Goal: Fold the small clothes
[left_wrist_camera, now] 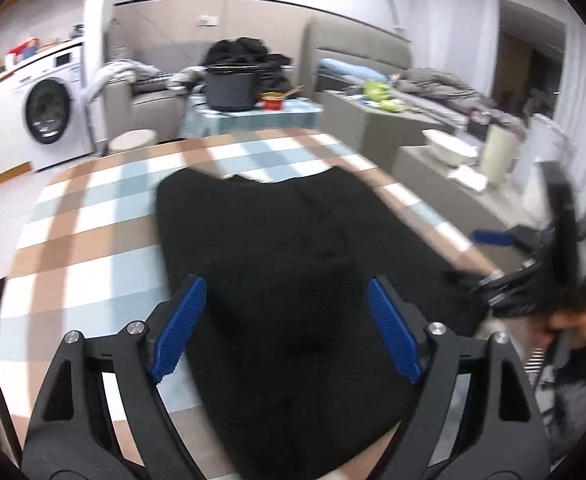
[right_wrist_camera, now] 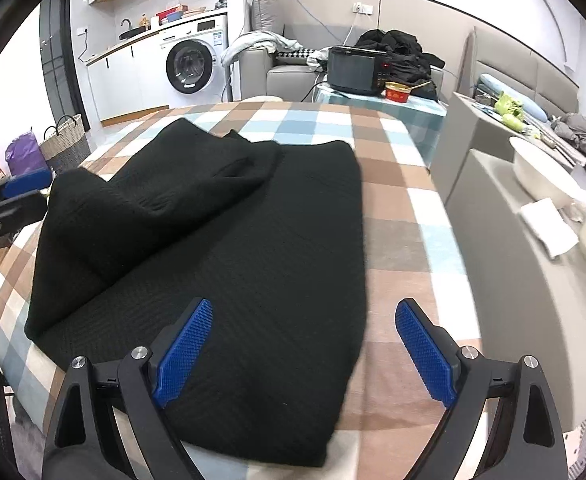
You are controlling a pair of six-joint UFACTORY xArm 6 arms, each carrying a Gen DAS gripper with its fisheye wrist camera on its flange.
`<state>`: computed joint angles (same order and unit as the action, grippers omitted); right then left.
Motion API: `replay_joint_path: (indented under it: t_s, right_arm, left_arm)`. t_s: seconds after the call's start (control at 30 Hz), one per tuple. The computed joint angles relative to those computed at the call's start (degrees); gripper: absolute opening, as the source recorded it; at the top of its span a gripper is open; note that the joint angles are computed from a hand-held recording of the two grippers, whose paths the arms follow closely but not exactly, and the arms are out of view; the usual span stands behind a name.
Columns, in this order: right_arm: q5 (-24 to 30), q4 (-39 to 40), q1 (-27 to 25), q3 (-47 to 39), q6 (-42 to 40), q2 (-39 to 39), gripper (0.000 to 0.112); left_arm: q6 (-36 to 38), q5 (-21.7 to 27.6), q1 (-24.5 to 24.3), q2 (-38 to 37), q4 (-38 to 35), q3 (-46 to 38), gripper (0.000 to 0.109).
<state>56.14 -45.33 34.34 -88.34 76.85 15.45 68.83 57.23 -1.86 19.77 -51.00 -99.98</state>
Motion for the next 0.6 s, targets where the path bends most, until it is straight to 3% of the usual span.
replay_joint_path:
  t_s: [0.17,0.23,0.5,0.6]
  right_arm:
    - [-0.88,-1.19,0.13,0.37,1.44,-0.75,0.094]
    - [-1.93,-0.71,-0.06,-0.34,1.32,-0.09,0.094]
    - [-2.48,0.45,0.26,-5.12,-2.35,3.64,0.094]
    - [-2.32,0.48,0.33,-5.12,-2.06,3.62,0.094]
  left_arm:
    - [-5.95,6.11,5.38,7.66,1.74,-10.30,0.081]
    - [-5.92,5.66,6.71,8.34,0.78,-11.09,0.081]
    - [-12.85,4.23,7.70,15.53,5.03,-19.58,0.081]
    - [-15.27,7.17,6.65,18.97,9.05,-23.78,0.081]
